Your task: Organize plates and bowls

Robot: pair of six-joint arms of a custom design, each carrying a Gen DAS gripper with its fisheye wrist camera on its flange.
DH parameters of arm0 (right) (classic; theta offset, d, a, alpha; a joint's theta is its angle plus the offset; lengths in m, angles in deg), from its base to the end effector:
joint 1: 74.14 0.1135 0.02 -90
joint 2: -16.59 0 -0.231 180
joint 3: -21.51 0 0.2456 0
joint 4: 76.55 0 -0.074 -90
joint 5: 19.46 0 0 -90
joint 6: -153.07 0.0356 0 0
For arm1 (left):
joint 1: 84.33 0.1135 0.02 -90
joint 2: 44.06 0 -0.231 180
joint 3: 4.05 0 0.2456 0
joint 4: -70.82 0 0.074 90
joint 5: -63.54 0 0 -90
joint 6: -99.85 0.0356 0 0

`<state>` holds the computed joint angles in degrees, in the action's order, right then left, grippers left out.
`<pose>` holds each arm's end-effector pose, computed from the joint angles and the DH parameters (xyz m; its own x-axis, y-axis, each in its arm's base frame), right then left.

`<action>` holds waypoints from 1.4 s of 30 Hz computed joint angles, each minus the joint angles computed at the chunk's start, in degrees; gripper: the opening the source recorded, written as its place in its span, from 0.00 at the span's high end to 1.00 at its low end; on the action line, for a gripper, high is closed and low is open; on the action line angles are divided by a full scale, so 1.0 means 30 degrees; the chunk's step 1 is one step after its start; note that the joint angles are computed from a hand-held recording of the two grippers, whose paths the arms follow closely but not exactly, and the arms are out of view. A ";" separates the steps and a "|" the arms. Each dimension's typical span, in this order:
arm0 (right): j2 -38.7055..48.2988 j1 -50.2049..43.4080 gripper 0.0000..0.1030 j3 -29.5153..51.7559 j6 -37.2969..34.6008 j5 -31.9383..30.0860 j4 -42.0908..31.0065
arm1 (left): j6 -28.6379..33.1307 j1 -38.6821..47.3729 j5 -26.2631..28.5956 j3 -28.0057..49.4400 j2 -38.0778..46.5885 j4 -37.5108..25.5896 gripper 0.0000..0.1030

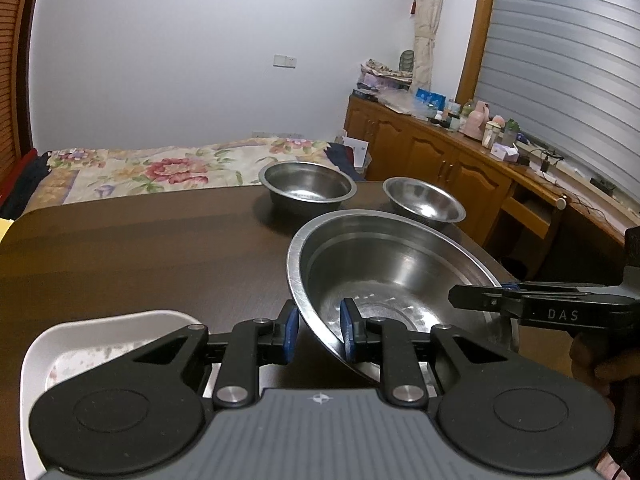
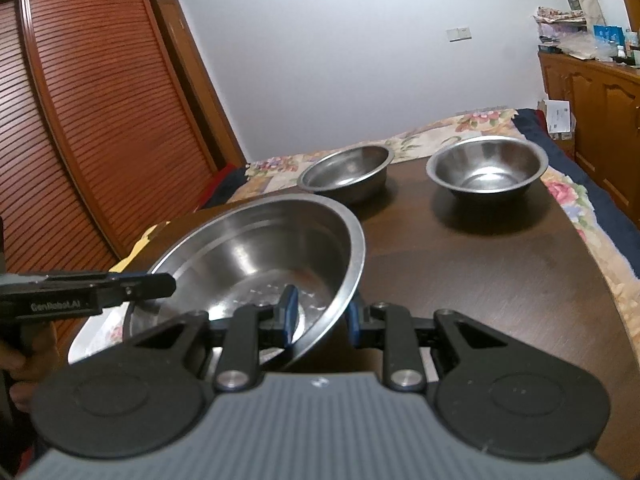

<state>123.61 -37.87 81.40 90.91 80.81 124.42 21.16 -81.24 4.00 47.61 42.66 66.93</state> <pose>0.2880 0.2035 0.1063 -0.5259 0.1841 -0.8304 -0.2347 0.9070 0.3497 0.2898 -0.0024 0.1372 -0.5474 0.1397 -0.8251 0.4636 0.8715 -0.1600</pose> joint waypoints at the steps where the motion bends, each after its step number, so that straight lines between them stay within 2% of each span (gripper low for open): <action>1: 0.0062 0.0043 0.74 0.0022 -0.0011 -0.0019 0.0002 | 0.0026 0.0045 0.0009 -0.0094 -0.0044 0.0017 0.77; 31: 0.0444 0.0617 0.72 -0.0119 -0.0008 0.0373 0.0020 | 0.0233 0.0188 -0.0155 -0.0401 0.1121 0.0738 0.76; 33: 0.0467 0.0620 0.71 0.0001 -0.0008 0.0427 -0.0130 | 0.0129 0.0218 -0.0244 -0.0346 0.1248 0.0899 0.69; 34: 0.0423 0.0630 0.68 0.0027 -0.0027 0.0497 -0.0234 | 0.0040 0.0185 -0.0298 -0.0447 0.1224 0.1057 0.66; 35: 0.0347 0.0629 0.65 0.0089 -0.0086 0.0572 -0.0454 | -0.0023 0.0223 -0.0272 -0.0445 0.1235 0.1146 0.58; 36: 0.0260 0.0642 0.57 0.0194 -0.0228 0.0674 -0.0764 | -0.0060 0.0279 -0.0208 -0.0460 0.1223 0.1230 0.54; 37: 0.0118 0.0696 0.51 0.0183 -0.0431 0.0905 -0.0886 | -0.0099 0.0309 -0.0170 -0.0509 0.1147 0.1332 0.53; 42: -0.0765 0.0642 0.50 -0.0300 -0.0967 0.1502 -0.0906 | -0.0057 0.0415 -0.0116 -0.0499 0.0653 0.1292 0.50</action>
<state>121.31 -35.94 80.50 88.01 85.31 121.70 20.99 -80.00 3.65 46.11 44.61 70.80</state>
